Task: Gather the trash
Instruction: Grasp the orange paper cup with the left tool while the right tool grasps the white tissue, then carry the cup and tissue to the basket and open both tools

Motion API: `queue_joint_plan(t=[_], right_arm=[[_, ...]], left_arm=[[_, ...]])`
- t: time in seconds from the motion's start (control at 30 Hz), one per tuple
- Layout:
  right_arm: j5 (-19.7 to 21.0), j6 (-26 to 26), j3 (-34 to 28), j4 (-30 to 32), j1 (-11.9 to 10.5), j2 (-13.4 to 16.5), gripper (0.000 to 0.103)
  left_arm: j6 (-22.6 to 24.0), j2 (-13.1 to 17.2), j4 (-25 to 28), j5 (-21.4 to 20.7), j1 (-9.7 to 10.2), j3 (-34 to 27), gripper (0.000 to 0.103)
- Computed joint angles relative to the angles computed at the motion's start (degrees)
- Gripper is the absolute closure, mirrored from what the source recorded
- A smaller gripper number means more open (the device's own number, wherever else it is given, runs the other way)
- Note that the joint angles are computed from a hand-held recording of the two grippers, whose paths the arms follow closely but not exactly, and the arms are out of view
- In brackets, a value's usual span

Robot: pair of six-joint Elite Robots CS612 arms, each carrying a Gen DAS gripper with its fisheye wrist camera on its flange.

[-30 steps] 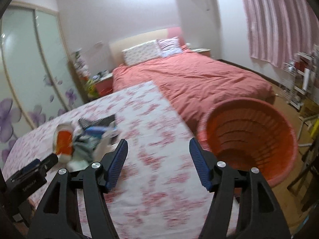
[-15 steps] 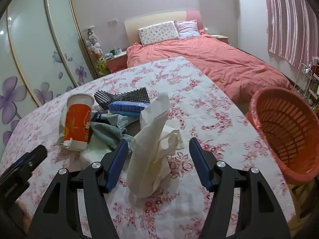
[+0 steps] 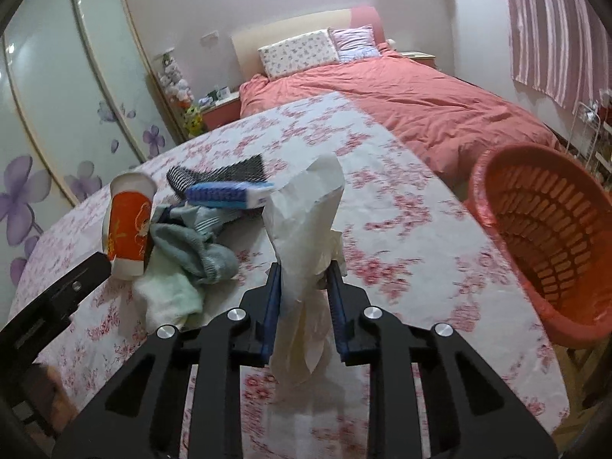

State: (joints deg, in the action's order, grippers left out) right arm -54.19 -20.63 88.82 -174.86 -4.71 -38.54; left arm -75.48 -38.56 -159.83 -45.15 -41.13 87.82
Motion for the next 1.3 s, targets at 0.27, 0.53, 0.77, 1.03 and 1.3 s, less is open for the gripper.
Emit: queue_joint_plan(t=[0.27,0.53,0.77,1.03,1.3], right_arm=[[0.9,0.6,-0.4,-1.0,-0.9,0.3,0.079],[1.1,0.3,-0.6,-0.5,-1.2,0.5,0.079],[1.1,0.6,-0.8,-0.1,-1.4,0.6,0.079],[1.6,1.0,-0.4,-1.9,-1.9,0.3,0.079],[3.0,2.1,0.3,-5.6,-2.6,-0.1,0.079]], left_arm=[[-0.2,1.3,3.6,-1.1,1.51,-3.5,0.011],[1.0,2.1,2.4,-5.1,3.10,-4.3,0.011],[4.8,2.7,-1.1,-5.8,3.22,-4.5,0.031],[6.2,2.5,-2.2,-3.2,2.41,-4.2,0.032],[7.7,1.2,-4.1,0.5,0.69,-2.8,0.032]])
